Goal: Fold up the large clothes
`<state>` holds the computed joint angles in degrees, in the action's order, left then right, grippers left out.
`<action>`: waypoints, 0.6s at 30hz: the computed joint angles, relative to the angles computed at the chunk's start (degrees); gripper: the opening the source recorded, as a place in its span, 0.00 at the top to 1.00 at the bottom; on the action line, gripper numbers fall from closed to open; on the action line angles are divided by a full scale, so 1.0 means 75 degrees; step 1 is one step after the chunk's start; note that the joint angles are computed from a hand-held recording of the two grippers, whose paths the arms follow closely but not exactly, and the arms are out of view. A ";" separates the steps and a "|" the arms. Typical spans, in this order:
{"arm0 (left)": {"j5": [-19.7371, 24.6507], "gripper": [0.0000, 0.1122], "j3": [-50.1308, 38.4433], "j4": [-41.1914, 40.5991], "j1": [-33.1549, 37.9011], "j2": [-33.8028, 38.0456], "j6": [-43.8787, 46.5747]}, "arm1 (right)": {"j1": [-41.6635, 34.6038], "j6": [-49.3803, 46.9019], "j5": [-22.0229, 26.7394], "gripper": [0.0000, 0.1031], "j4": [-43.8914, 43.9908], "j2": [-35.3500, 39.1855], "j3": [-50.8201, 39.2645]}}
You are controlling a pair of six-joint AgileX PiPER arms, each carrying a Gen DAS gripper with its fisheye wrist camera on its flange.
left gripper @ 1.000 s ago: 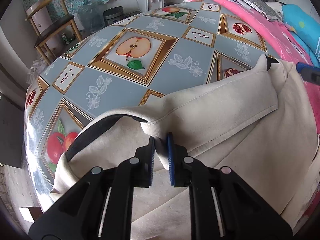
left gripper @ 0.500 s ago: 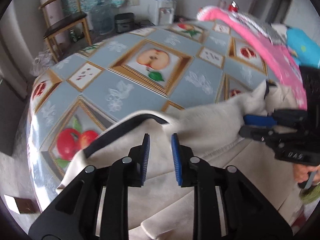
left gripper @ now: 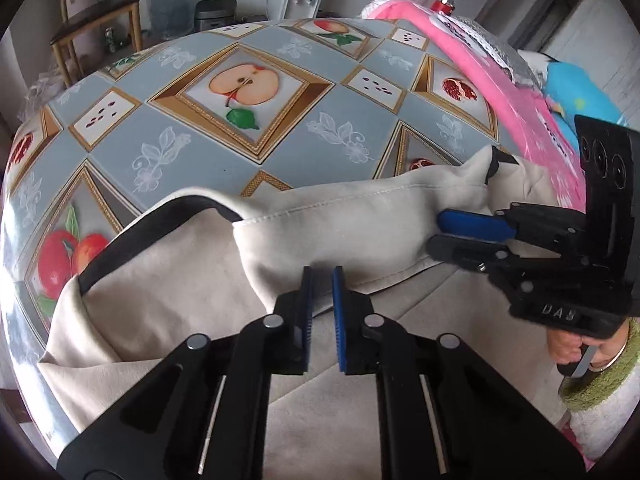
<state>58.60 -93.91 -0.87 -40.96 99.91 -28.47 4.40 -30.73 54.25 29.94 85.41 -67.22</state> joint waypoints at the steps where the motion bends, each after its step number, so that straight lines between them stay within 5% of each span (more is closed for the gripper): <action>1: -0.0129 0.92 0.0155 -0.0138 0.0066 -0.0091 0.0047 | -0.0308 -0.0146 0.0134 0.78 -0.0043 0.0051 -0.0069; 4: -0.0301 0.92 0.0363 -0.0212 0.0093 -0.0208 0.0202 | -0.1503 -0.0563 0.1013 0.91 0.0533 0.0398 -0.0381; 10: -0.0416 0.92 0.0421 -0.0372 0.0179 -0.0207 0.0187 | -0.1412 -0.0315 0.1467 0.88 0.0990 0.0001 -0.0975; 18: -0.0555 0.92 0.0568 -0.0427 0.0197 -0.0289 0.0057 | 0.0888 0.0562 0.0210 0.88 -0.0141 0.0695 -0.1029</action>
<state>54.44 -89.64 -4.07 -39.48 97.74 -28.05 11.06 -26.51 55.82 28.88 90.62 -74.94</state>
